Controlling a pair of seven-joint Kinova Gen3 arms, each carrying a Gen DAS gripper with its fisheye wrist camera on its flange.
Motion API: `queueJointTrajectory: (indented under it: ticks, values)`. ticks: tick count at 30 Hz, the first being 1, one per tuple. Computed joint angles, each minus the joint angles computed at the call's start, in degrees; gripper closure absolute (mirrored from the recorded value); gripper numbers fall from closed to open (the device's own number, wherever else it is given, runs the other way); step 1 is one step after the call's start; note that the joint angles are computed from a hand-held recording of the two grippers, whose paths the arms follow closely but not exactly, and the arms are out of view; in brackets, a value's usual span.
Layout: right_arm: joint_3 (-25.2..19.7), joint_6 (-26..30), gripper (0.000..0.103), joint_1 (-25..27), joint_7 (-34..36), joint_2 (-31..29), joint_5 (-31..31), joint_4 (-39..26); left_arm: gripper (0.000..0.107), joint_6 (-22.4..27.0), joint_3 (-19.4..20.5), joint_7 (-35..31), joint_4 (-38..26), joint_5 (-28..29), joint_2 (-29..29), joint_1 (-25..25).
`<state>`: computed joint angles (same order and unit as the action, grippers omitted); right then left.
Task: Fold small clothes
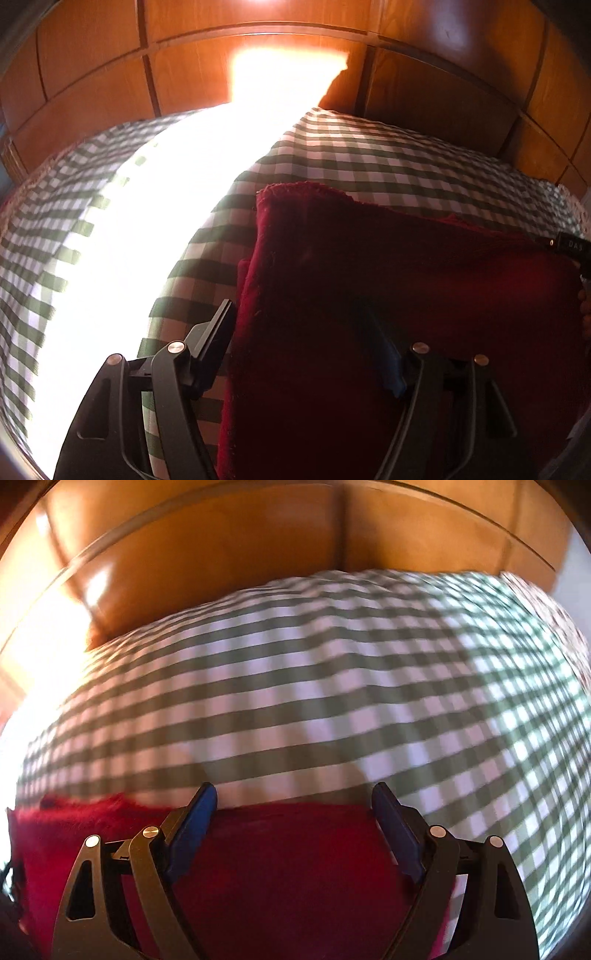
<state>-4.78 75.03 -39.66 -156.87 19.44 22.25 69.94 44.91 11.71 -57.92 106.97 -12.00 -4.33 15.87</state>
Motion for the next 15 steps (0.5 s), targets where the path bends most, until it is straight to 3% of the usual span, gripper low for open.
queueJointTrajectory:
  ticks: [4,9,12,15]
  values:
    - [1.84,-4.70,0.018,-2.97,-3.50,-8.01,2.33,9.41,0.040,-0.92,-0.87,-1.02,1.56,2.00,-3.18,-1.03]
    - [-5.42,-13.45,0.015,4.05,-8.39,-20.32,-5.05,22.68,0.040,-1.92,0.13,-1.44,4.27,2.92,-9.04,-2.57]
    - [-7.39,-20.44,0.015,4.96,-11.33,-26.32,-10.61,30.65,0.040,-2.92,-1.07,-4.67,6.18,6.78,-13.19,-2.06]
    - [-12.75,-26.33,0.015,6.05,-16.18,-30.18,-10.01,36.51,0.040,-2.60,-1.66,-9.30,7.26,10.61,-15.52,-0.88]
